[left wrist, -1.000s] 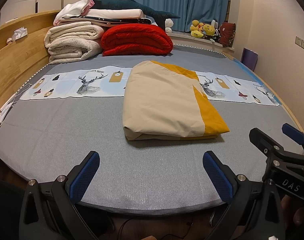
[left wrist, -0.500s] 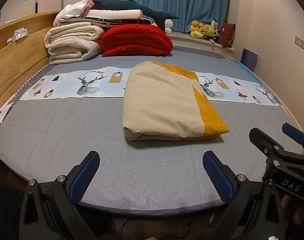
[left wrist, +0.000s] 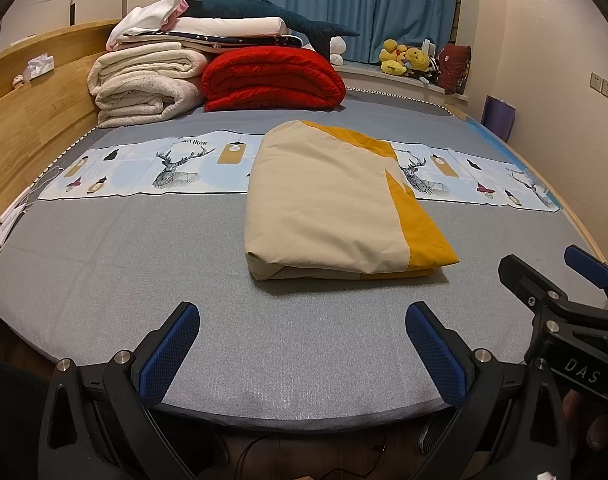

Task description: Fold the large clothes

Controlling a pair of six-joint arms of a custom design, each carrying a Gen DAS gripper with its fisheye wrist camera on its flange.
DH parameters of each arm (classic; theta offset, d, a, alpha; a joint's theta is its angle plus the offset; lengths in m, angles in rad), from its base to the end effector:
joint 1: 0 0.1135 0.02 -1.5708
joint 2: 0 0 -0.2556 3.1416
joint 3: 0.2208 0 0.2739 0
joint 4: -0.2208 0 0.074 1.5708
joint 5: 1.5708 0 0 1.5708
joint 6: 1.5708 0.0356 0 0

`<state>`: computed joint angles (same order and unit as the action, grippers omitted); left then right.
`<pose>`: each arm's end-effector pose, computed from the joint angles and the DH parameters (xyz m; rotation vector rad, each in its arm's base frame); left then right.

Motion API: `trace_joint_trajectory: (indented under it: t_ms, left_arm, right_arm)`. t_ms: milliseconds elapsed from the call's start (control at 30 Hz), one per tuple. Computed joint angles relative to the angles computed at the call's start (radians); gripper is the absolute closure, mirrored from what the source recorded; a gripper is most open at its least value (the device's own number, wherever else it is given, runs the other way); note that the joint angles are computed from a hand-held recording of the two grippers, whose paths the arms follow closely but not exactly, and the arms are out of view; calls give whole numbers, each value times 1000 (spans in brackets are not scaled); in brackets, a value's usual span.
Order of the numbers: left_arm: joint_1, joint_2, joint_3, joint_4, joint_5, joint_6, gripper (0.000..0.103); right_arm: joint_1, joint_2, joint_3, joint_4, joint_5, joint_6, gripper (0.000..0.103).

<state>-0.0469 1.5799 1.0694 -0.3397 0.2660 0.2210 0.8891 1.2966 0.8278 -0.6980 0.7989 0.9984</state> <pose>0.3555 -0.0261 0.2094 0.4390 2.3548 -0.2405 0.1806 0.1821 0.2014 0.3193 2.2513 -0.1855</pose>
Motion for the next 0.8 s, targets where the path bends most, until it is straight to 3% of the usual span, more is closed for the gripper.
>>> trace_joint_trajectory:
  t_ms: [800]
  left_arm:
    - [-6, -2, -4, 3, -2, -7, 1]
  right_arm:
    - [-3, 3, -2, 9, -1, -5, 0]
